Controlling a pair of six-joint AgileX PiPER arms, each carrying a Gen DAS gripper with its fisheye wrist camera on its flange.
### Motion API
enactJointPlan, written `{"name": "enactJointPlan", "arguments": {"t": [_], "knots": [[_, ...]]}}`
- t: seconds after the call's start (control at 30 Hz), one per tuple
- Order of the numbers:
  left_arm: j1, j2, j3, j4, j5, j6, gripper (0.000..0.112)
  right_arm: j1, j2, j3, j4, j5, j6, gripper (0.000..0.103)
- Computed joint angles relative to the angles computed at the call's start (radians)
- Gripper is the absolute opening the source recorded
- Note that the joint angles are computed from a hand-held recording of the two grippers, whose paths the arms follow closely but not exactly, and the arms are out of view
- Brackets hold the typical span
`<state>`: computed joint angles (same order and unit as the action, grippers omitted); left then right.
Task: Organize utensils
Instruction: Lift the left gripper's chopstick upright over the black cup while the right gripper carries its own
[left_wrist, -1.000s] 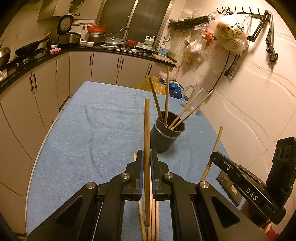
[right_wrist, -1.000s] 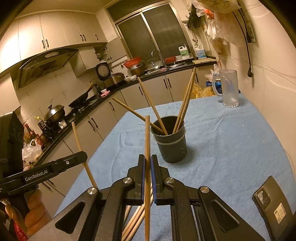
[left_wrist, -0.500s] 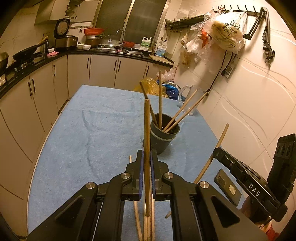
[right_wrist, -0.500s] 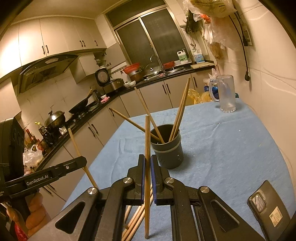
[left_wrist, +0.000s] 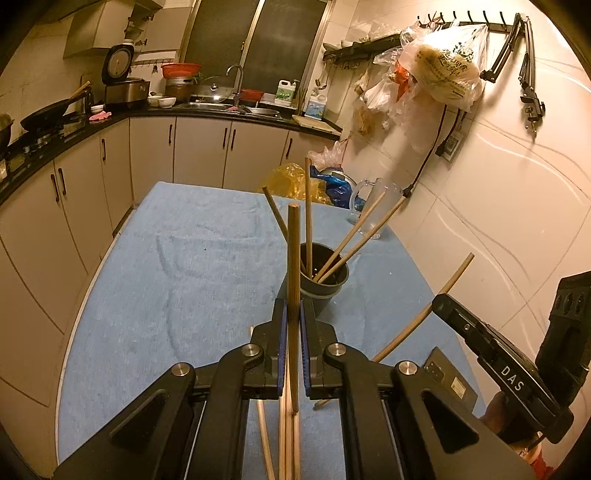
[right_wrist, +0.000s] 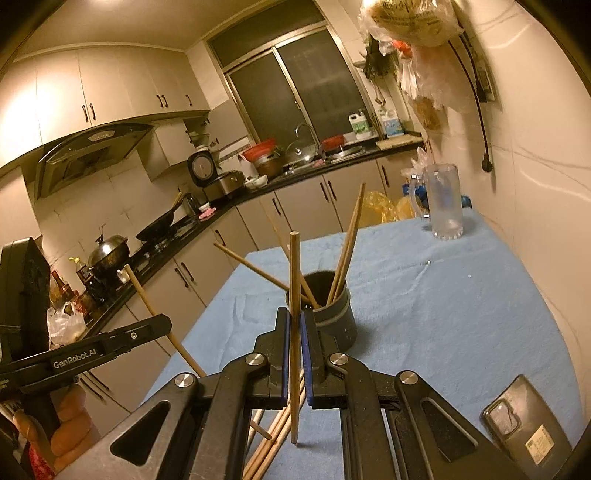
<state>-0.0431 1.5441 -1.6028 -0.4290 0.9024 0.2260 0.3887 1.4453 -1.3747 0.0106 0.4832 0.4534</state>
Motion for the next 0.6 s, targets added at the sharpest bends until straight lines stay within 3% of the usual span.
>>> {"name": "enactJointPlan", "arguments": {"t": [0.6], "knots": [[-0.055,0.076,-0.185,0.094,0.055,-0.079,0.006,-0.051,0.009,-0.093,0.029,0.034,-0.043,0.006]]}}
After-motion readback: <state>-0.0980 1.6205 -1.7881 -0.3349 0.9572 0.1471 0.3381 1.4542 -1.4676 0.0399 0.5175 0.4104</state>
